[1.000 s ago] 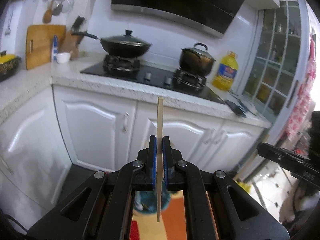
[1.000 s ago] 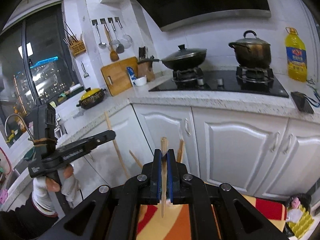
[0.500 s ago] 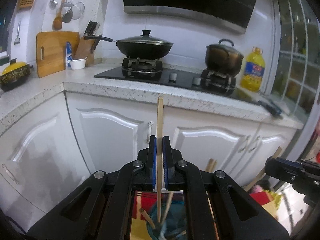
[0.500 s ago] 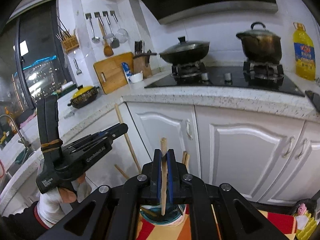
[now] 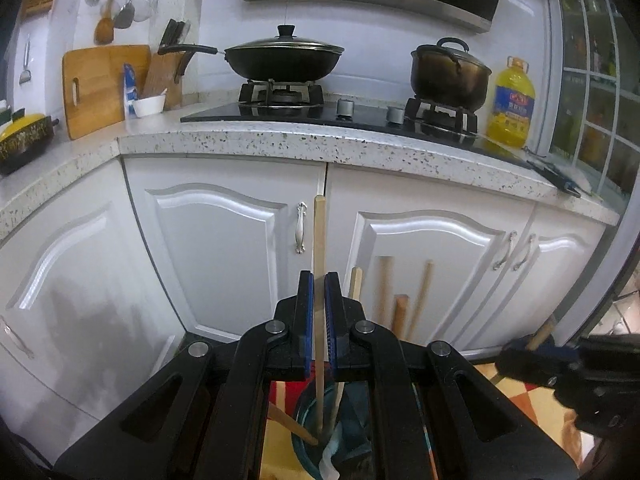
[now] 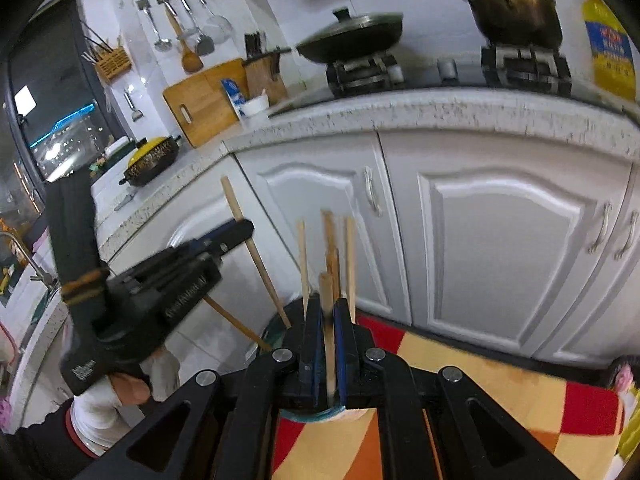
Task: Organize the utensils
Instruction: 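Lower both chopsticks into the cup and open both tools, then withdraw both open tools from the cup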
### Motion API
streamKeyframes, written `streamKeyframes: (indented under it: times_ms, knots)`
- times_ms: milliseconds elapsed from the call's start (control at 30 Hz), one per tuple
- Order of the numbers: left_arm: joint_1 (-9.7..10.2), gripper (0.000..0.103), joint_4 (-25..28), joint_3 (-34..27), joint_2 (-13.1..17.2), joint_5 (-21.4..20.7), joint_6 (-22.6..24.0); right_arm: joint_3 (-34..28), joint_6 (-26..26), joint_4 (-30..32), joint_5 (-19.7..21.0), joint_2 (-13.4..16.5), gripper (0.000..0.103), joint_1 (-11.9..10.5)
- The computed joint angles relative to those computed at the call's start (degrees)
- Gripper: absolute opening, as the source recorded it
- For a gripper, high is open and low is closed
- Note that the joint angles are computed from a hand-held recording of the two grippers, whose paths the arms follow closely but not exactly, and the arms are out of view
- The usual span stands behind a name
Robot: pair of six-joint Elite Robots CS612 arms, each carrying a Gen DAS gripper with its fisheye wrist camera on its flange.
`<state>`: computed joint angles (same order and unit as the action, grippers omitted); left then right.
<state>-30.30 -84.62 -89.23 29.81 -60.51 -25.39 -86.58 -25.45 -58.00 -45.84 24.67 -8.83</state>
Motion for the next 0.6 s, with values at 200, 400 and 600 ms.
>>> streamKeyframes:
  times_ms: [200,400,600]
  knots:
    - [0.46,0.007,2.45,-0.72,-0.54,-2.9,-2.36,-0.85,1.37,1.42,0.18,0.32,0.028,-0.86]
    - [0.31,0.029,4.8,-2.62,-0.72,-5.08,-3.81,-2.88,1.8,2.91,1.02,0.79,0.029,-1.92]
    - [-0.92,0.037,9.15,-5.98,-0.49,-4.01,-5.39,-6.05,1.24,4.34,1.26,1.73,0.03,-2.61]
